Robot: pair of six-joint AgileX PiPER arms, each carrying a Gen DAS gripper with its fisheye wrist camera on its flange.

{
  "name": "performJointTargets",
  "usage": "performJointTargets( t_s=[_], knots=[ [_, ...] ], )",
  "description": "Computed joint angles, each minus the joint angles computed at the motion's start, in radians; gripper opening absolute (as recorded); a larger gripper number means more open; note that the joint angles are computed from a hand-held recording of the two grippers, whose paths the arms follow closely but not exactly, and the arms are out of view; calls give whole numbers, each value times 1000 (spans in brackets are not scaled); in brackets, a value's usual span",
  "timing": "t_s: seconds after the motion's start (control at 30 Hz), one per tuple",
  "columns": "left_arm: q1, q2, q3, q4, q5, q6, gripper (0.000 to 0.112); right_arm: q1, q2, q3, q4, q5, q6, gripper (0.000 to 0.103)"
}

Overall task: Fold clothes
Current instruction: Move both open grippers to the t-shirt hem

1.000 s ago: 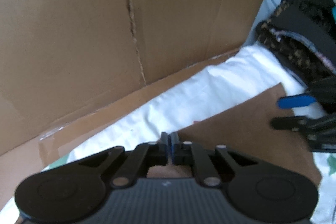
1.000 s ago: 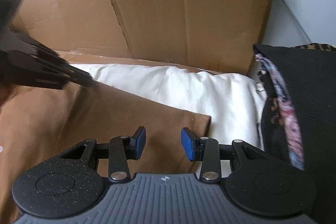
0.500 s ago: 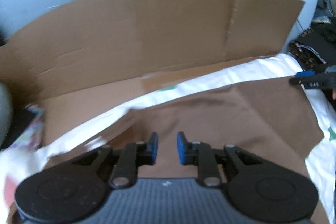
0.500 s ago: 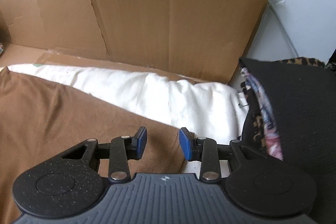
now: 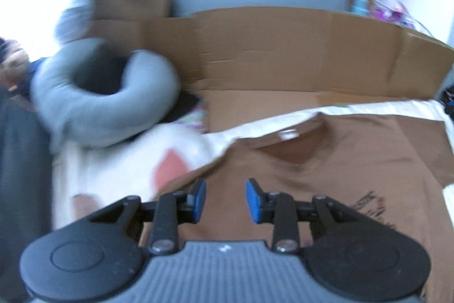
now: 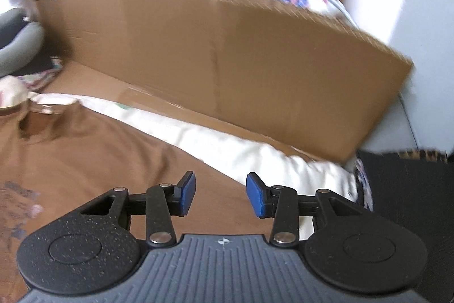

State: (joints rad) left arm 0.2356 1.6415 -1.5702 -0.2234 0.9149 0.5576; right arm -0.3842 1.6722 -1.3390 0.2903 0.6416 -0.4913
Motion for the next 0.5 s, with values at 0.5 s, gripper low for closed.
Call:
performJointTargets(
  t_s=[0.5],
  knots=[
    [399, -68, 147, -139, -11, 215, 41, 203, 123, -418, -11, 306, 55, 55]
  ],
)
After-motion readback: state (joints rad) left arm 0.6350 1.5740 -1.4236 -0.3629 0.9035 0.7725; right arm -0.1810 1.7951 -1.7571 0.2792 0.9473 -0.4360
